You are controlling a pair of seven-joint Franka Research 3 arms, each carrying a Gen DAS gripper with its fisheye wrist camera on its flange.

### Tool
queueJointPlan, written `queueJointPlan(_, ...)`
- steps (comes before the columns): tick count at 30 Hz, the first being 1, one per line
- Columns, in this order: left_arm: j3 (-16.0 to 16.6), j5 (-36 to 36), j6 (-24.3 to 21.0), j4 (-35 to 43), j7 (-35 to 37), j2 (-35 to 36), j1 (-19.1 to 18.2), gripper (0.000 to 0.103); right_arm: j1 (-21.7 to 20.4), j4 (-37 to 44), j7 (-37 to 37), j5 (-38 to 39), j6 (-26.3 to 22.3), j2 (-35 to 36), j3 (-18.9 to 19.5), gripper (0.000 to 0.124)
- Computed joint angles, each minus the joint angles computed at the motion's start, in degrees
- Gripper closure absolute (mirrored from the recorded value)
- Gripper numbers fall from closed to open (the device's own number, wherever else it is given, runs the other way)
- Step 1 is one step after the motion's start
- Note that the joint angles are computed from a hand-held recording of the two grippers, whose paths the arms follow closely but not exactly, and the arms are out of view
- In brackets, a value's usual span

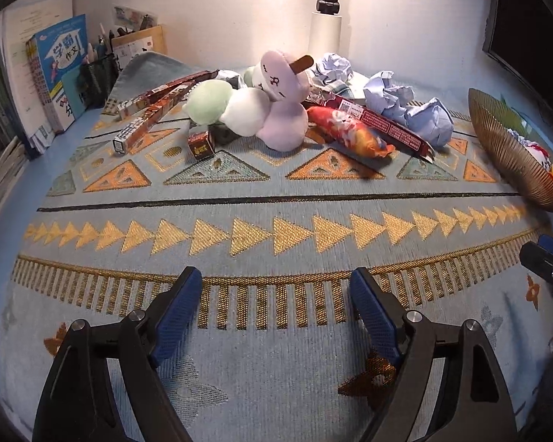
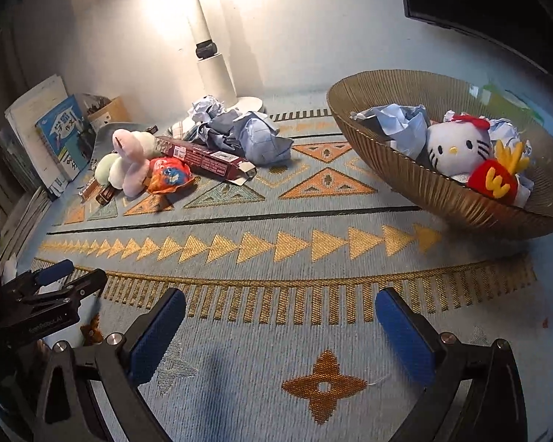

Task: Organize objects
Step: 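Move both open grippers back over the carpet toward the remaining items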

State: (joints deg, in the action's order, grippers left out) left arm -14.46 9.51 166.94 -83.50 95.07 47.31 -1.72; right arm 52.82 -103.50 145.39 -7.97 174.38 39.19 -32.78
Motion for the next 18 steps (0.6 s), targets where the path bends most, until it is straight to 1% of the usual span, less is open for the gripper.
queueJointPlan(2, 0.6, 0.5, -0.3, 0.1, -0.2, 0.0, -0.6, 0.022, -6.2, 2.0, -4.7, 0.9, -1.6, -0.7, 7.0, 0.021)
queueJointPlan(3, 0.0, 0.5, -0.1, -0.2, 0.3, -0.1, -0.2, 0.022, -7.7, 2.8, -5.8, 1.1, -2.7, -0.6, 8.8, 0.021)
queueJointPlan(4, -0.6, 0.4, 0.0, -0.4, 0.9, -0.2, 0.3, 0.021, -7.6, 3.2, -5.6, 0.8, -3.4, -0.4, 8.6, 0.021)
queueJointPlan(5, -1.0, 0.3, -0.1, -0.5, 1.4, -0.2, 0.6, 0.019, -7.4, 3.0, -5.1, 0.4, -3.2, -0.4, 8.4, 0.021)
queueJointPlan(9, -1.4, -0.4, -1.2, 0.2, 2.4, 0.2, 0.8, 0.018, -5.0, 1.0, -2.7, -0.6, -0.5, -0.7, 5.7, 0.021)
queueJointPlan(13, -1.2, -0.7, -1.2, 0.2, 2.6, 0.1, 0.6, 0.018, -6.2, 1.9, -4.4, 0.0, -1.6, -0.7, 7.2, 0.021)
queueJointPlan(18, -1.1, -0.9, -1.1, 0.1, 2.8, 0.1, 0.5, 0.018, -7.4, 2.0, -4.7, 0.2, -2.1, -0.9, 8.4, 0.021)
